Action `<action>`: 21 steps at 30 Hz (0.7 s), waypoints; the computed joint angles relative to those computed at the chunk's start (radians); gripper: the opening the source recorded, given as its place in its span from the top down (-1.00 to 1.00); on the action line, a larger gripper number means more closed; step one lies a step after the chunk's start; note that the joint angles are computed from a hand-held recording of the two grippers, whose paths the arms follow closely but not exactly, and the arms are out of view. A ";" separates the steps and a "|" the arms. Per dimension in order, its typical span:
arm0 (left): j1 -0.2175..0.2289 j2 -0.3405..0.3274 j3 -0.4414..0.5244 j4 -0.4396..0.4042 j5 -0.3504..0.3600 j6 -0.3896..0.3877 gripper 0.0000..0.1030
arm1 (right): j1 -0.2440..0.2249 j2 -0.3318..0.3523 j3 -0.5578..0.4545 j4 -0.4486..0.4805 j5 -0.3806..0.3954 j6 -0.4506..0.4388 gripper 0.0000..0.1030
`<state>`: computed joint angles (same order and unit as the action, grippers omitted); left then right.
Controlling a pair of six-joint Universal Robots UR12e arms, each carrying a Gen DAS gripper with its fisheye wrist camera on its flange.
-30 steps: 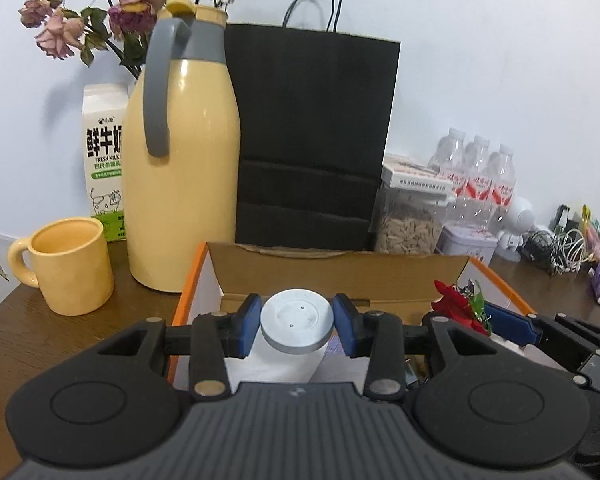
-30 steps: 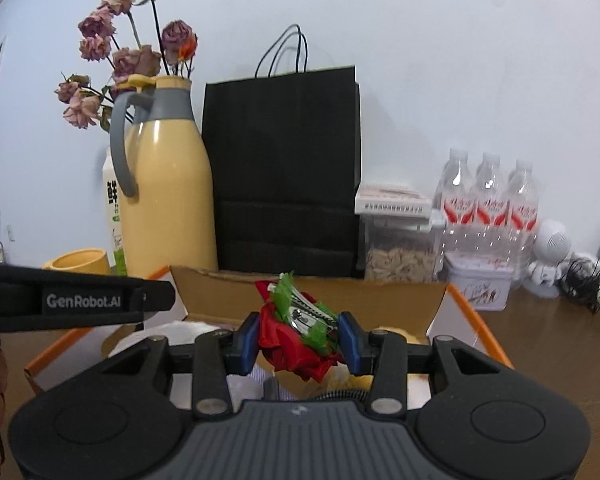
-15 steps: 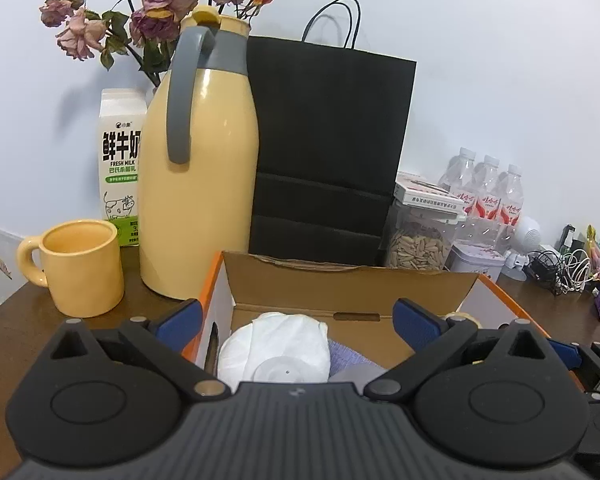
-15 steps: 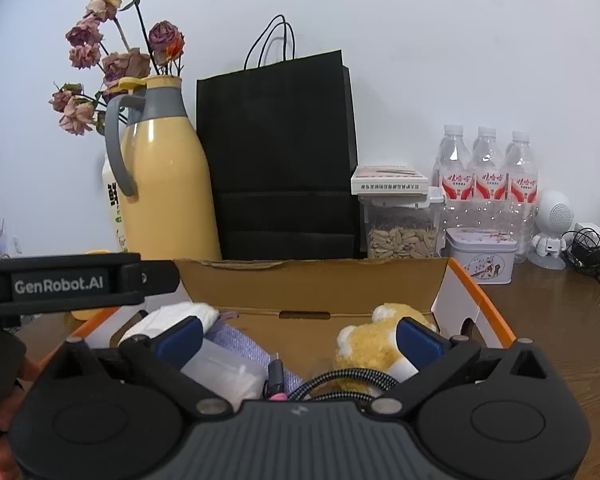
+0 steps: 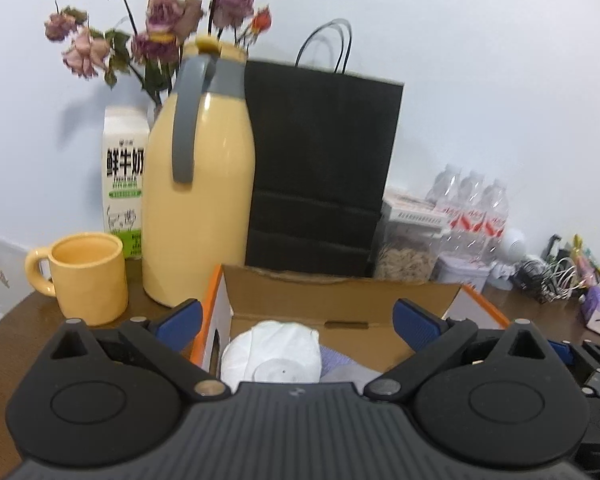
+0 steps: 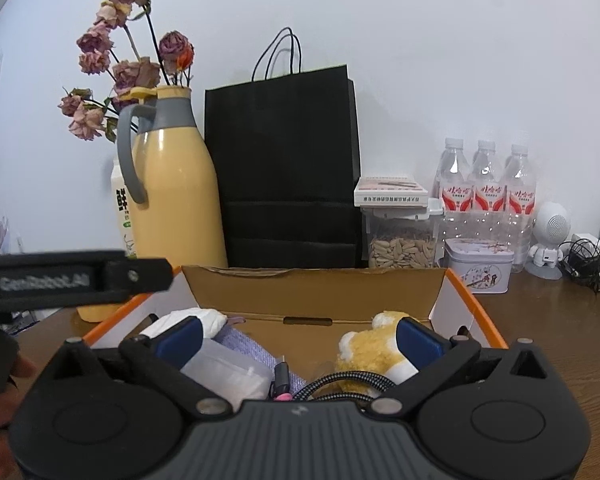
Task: Organize objects
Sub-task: 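Withdraw both tools from the box back over the table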
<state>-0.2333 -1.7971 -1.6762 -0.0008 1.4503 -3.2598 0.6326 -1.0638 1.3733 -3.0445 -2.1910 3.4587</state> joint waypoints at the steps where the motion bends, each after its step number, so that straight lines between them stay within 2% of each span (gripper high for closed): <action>1: 0.003 0.006 -0.006 0.009 -0.007 0.000 -1.00 | 0.003 -0.003 0.004 -0.009 -0.005 -0.009 -1.00; 11: 0.038 0.067 -0.113 0.127 -0.086 0.019 -1.00 | 0.041 -0.041 0.079 -0.090 -0.050 -0.078 -1.00; 13: 0.043 0.080 -0.140 0.147 -0.078 0.022 -1.00 | 0.048 -0.048 0.094 -0.097 -0.050 -0.085 -1.00; 21: 0.063 0.132 -0.200 0.034 -0.083 0.092 -1.00 | 0.076 -0.074 0.148 -0.078 -0.022 -0.088 -1.00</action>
